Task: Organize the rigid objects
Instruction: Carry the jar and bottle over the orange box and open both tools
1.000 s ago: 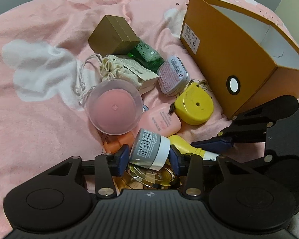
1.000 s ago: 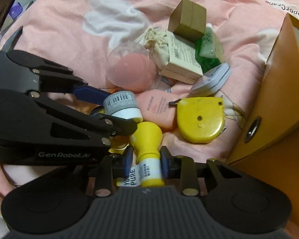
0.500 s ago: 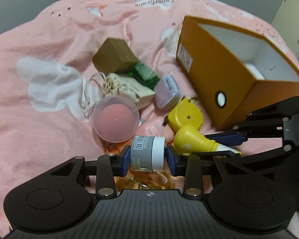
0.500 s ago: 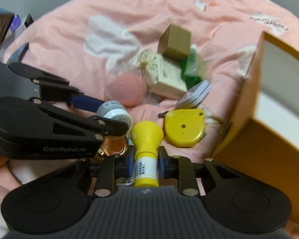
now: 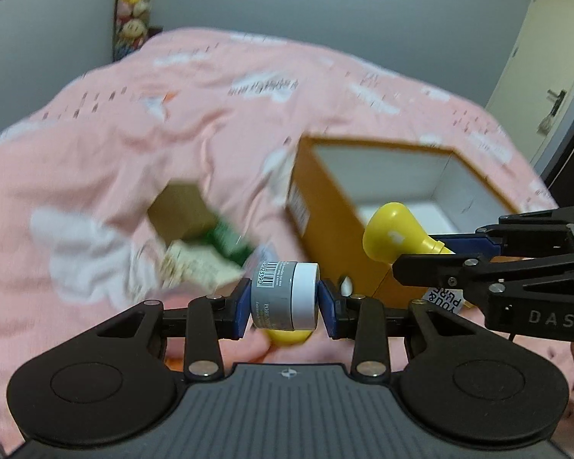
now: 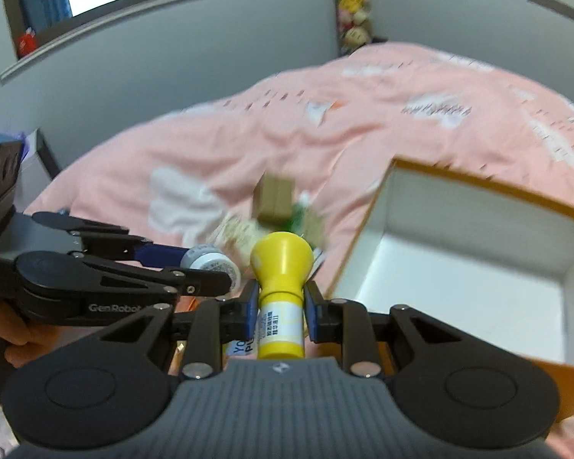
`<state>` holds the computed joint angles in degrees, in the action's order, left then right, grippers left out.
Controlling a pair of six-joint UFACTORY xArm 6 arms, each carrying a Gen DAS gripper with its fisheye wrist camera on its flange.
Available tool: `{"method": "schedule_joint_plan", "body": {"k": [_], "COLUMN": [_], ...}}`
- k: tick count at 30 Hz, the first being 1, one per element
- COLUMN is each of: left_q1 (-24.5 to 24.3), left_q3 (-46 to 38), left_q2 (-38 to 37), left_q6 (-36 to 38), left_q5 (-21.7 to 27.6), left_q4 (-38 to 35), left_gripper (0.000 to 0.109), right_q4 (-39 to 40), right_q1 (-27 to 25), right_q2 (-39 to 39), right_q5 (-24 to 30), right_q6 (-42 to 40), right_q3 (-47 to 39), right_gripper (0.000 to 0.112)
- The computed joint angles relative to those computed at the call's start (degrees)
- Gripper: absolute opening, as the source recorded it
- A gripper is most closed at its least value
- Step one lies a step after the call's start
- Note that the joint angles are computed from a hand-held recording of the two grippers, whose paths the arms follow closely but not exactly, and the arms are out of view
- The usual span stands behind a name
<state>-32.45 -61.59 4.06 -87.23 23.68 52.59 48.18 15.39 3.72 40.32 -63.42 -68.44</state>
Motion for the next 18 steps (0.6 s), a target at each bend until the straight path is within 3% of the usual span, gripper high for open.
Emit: {"method": "schedule_joint_plan", "body": {"k": [6,8,13,16,18], "left_q1": [1.01,1.66,2.1,2.05,1.54], "left_q3": [-9.76,-14.26,-26.66,-36.24,-41.55], "left_q2": [5.65,9.3,20.09,28.03,31.82], "left_q6": [2.37,5.83,23.4,35.74,39.58], "left_q5": [-3.19,-4.7,-5.69,-2.24,1.66], "left_q4": [3.25,1.38,-11.97,-23.86,-25.81], "left_gripper": [0.042,0.042,0.042,0.042,0.042], "right_q4": [-2.28,-4.71,-13.7,-20.77,-24.27], "right_q1": [-1.35,-2.2,-5.28,-6.14,-6.57], "right_q2": [2.3,4.61,14.24,19.85,23.7], "right_q5": [-5.04,-5.7,-2.5,-1.7,-0.27], "right_q6": [3.21,5.75,16.01,22.34,25.56], "right_q3": [-4.17,-6.92,-18.36,-24.39,-28.67], "right_gripper": [0.024,0.024,0.024,0.024,0.024]}}
